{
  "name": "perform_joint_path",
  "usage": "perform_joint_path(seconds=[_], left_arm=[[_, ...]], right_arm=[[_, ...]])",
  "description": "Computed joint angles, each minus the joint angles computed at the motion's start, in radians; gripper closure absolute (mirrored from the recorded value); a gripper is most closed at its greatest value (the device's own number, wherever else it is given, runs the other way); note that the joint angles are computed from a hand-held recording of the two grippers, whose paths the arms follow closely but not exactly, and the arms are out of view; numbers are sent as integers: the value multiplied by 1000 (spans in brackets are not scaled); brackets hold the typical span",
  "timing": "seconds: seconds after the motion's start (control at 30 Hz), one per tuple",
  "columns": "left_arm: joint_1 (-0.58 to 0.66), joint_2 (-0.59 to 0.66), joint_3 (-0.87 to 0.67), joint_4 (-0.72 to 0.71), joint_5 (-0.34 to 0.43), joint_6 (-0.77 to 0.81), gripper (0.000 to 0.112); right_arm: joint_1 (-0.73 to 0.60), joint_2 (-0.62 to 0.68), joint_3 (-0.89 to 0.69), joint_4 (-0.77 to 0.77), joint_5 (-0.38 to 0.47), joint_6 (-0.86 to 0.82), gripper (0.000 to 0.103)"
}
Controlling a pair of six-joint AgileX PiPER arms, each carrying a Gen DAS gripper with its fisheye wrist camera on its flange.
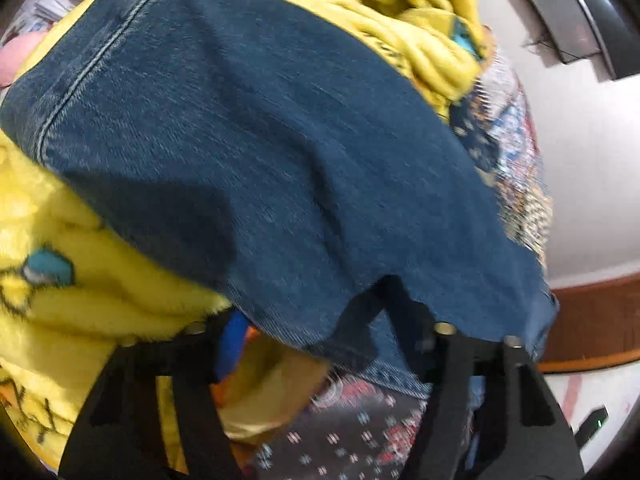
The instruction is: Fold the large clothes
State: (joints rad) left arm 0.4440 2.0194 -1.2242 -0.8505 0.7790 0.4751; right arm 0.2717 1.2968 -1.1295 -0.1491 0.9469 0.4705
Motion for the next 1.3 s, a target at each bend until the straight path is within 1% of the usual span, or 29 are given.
perform_joint_path(seconds=[0.03,0.1,0.17,0.2,0.23,0.27,0.33,0.4,0.43,0.5,0.6,0.67,0.7,0.77,0.87,0.9,1.0,1.03,1.1,1.13,1.17,1.23,1.3], left_arm=[[-4,3,-7,3,-4,-6,53],[-32,-27,-3,50,-44,-26,60],[-85,-89,11,168,-110,-83,81],[-116,-124,16,251,-148,-140,86],[-140,-151,18,318,-174,-185,95],[-165,-188,22,376,-200,-223,96],[-200,-246,11,451,-226,-280,97],[-237,-295,-28,506,-222,-328,99],[-269,-319,-64,547,-210,-367,99],[-318,-337,-131,586,-191,-401,100],[-416,-371,-223,569,-173,-401,101],[-512,-369,-317,594,-148,-441,101],[-561,-359,-364,615,-135,-466,101],[-685,-329,-469,688,-104,-535,101],[-834,-244,-618,766,-56,-606,101],[-882,-212,-664,774,-36,-616,101],[-1014,-110,-775,793,11,-634,101],[-1063,-65,-818,808,39,-642,101],[-1127,-5,-857,810,78,-643,101],[-1158,43,-892,792,113,-628,101],[-1180,74,-907,785,135,-625,101],[-1221,164,-963,768,209,-624,101],[-1243,218,-978,728,250,-610,101]], right_arm=[[-9,-2,0,13,-1,-10,0],[-35,-14,2,45,5,-37,0],[-47,-20,3,53,11,-42,0],[-56,-27,5,56,16,-46,0],[-68,-34,8,63,21,-54,0],[-76,-40,10,70,24,-61,0],[-96,-59,16,86,34,-80,0],[-118,-80,17,100,47,-108,0],[-131,-95,18,106,54,-125,0],[-151,-119,19,109,62,-149,0],[-198,-161,21,121,72,-195,0],[-245,-186,21,145,80,-240,0],[-289,-200,20,173,85,-279,0],[-350,-218,15,215,99,-329,0],[-492,-248,11,317,129,-453,0],[-558,-258,9,360,143,-508,0],[-700,-282,11,447,183,-627,0],[-753,-285,11,476,197,-670,0],[-833,-290,16,511,221,-733,0],[-873,-292,19,529,234,-766,0],[-900,-293,23,537,241,-786,0],[-955,-298,34,552,257,-829,0],[-995,-297,47,562,265,-860,0]])
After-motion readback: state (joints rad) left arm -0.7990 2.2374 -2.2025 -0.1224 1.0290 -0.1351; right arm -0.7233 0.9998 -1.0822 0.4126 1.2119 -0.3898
